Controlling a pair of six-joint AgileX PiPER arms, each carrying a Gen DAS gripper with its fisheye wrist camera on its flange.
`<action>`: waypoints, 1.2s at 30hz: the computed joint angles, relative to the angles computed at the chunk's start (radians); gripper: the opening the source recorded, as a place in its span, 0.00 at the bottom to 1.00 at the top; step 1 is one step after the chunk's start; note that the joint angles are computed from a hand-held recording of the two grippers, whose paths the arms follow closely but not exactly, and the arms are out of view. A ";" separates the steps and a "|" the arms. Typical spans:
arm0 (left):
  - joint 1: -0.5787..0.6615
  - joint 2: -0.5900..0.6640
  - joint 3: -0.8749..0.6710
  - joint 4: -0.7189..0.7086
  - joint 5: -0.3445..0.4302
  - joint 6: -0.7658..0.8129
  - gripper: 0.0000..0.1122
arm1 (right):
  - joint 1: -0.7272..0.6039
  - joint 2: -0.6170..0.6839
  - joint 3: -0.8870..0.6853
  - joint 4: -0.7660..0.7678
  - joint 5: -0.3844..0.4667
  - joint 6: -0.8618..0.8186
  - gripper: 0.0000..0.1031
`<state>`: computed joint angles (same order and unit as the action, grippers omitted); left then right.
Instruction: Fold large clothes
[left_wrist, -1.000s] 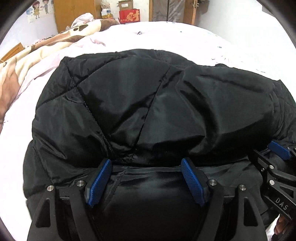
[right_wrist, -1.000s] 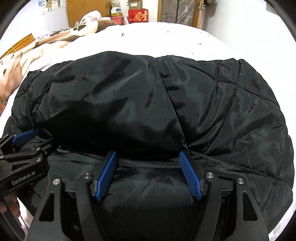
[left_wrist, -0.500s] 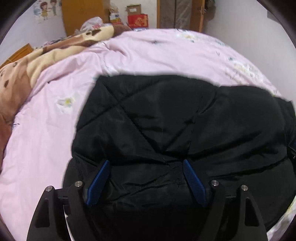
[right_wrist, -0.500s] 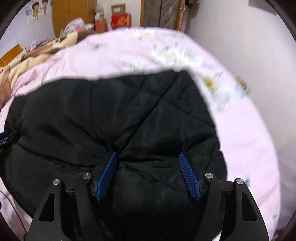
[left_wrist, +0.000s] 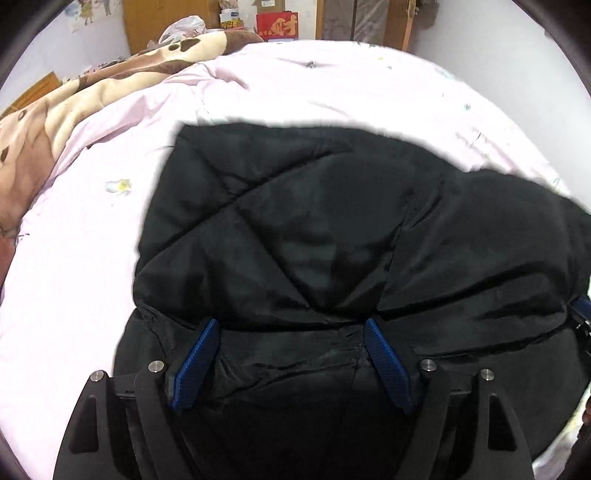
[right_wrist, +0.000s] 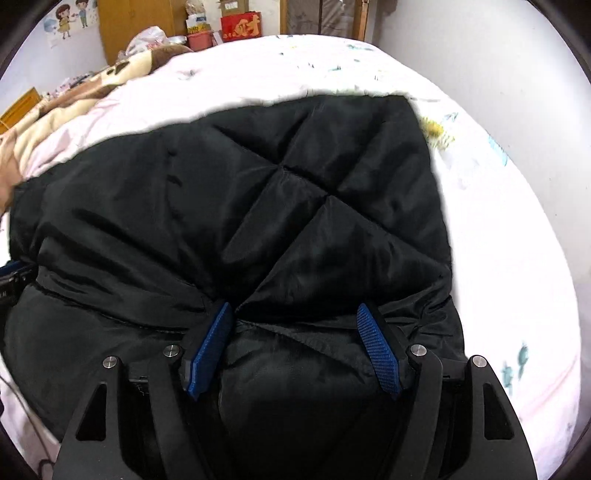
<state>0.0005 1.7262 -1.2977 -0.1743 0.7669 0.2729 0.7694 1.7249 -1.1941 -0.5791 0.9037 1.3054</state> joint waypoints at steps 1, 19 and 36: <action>0.015 -0.012 -0.001 -0.019 0.011 0.026 0.69 | 0.009 -0.028 0.005 -0.012 0.012 0.009 0.67; 0.073 0.031 0.114 -0.007 -0.136 0.034 0.72 | -0.038 -0.051 0.188 -0.053 -0.096 0.119 0.70; 0.301 0.099 -0.183 -0.188 0.224 0.361 0.79 | -0.073 -0.289 0.211 0.021 -0.040 -0.051 0.75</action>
